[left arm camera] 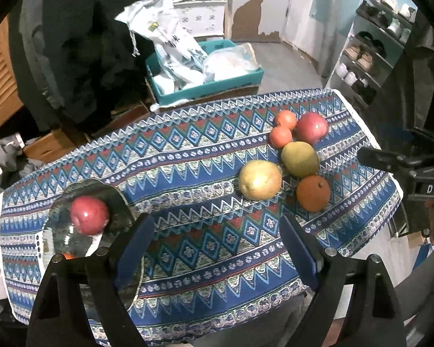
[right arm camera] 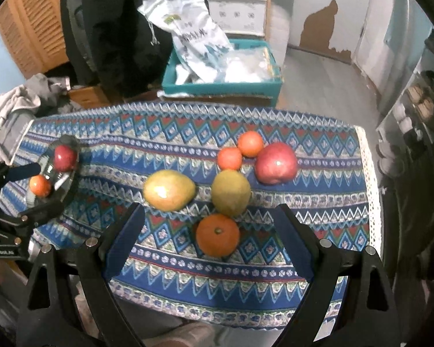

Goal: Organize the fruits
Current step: 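Withdraw both tools from the bowl and move back toward the fruit cluster, then close left gripper on the yellow-green pear while right gripper closes on an orange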

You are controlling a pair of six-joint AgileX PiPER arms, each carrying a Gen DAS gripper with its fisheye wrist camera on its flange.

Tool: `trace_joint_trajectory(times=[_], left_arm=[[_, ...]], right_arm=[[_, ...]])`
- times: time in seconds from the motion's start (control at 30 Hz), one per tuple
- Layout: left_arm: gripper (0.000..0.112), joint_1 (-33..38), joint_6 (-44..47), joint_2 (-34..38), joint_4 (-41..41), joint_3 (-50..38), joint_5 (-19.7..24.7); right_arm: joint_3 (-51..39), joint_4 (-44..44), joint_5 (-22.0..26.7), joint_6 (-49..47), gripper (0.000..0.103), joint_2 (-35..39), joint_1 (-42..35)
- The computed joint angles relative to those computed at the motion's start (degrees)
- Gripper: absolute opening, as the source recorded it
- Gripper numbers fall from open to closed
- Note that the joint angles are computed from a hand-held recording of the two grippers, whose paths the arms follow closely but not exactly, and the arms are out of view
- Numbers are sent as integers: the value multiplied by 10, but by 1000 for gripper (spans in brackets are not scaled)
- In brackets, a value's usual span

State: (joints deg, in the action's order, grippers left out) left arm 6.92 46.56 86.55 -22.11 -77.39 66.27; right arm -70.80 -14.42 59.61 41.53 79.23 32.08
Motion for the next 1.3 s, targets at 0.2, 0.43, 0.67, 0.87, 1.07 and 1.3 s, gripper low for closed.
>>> trace_joint_trajectory(times=[0.2,0.43,0.67,0.87,1.07,1.3], left_arm=[[89,-43,-31,23,37,21,-36],[89,-76,-45,48,51,39,-80],[89,-103,-60,71,73,49,-102],[89,-112,-65,85,76,48,-104],[89,-121,-70,100,67,37,-100],[89,-144,-83,126,53,14,-98]], right_arm=[[47,39,-35,-29,89,29,-30],[101,107,-97,-77,89,71,-73],[122,128,-137,-96,89,117,-90],[142,167,-182,-133,89,142,-104],[156,224,-217,-201,71,152,-115],[168,184,-203,-169,64,129,-104]])
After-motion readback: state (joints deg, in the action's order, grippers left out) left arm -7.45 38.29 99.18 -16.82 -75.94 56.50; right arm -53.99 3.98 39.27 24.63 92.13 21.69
